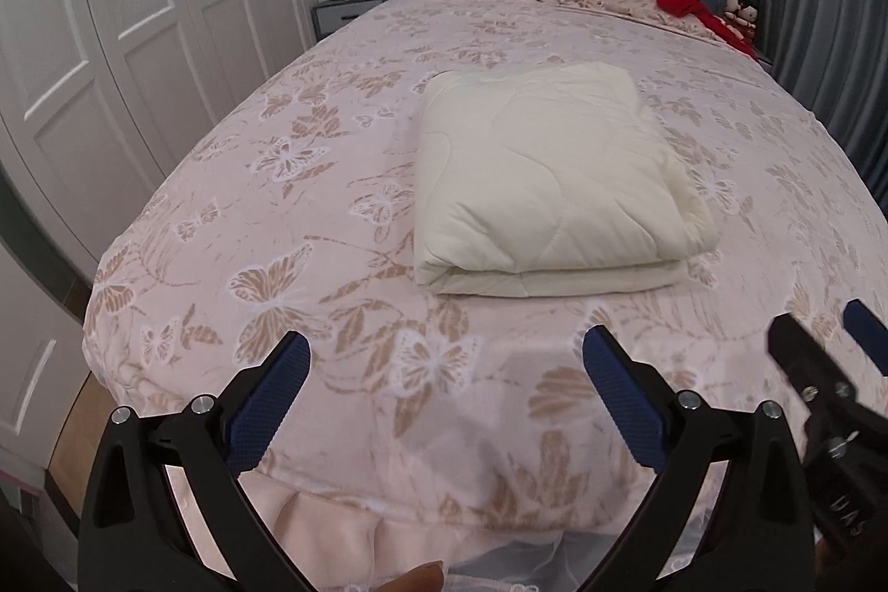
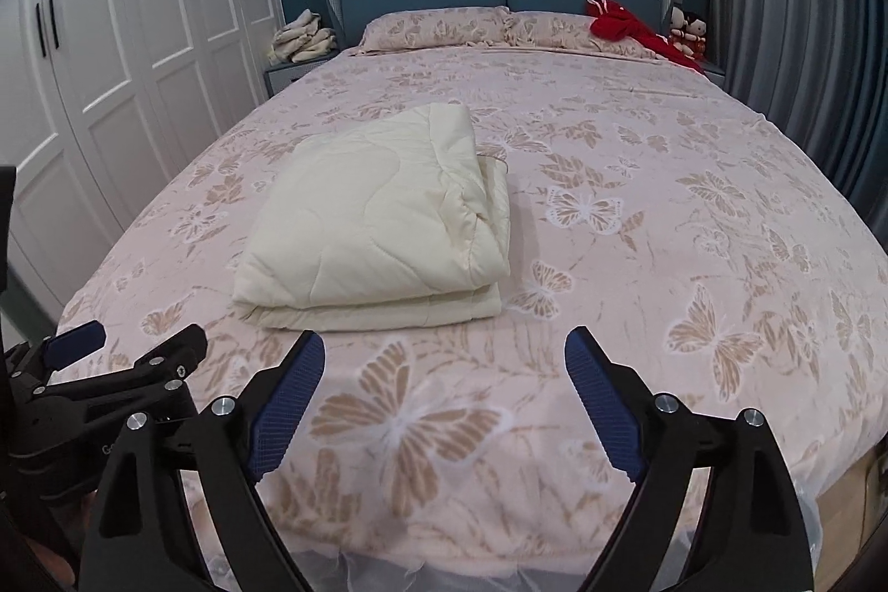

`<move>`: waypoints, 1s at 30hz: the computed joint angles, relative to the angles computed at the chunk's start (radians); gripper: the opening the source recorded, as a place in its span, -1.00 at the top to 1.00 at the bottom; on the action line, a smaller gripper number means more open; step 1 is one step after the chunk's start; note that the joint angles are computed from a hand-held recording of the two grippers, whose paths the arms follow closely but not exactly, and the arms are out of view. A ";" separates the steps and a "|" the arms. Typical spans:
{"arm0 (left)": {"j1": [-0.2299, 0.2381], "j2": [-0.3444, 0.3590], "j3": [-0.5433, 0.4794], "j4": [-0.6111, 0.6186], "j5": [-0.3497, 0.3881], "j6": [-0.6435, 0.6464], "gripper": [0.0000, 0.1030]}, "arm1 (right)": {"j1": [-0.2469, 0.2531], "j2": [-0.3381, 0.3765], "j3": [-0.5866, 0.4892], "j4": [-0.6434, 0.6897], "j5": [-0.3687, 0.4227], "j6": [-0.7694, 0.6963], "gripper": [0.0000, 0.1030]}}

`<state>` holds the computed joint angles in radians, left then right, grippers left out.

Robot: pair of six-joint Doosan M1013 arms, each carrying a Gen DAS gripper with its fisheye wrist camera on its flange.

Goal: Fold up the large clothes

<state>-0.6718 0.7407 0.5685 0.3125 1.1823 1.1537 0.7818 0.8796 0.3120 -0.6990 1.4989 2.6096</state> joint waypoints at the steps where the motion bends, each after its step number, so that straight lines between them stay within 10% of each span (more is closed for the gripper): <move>1: -0.003 -0.014 0.023 0.007 -0.018 -0.005 -0.88 | 0.003 -0.005 0.010 0.004 -0.003 0.002 -0.68; 30: -0.031 -0.109 0.243 0.146 -0.105 -0.114 -0.87 | 0.045 -0.035 0.113 -0.011 0.006 0.113 -0.69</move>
<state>-0.7025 0.6319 0.8119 0.4583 1.0776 1.0399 0.8270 0.8444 0.4248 -0.7104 1.5050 2.7231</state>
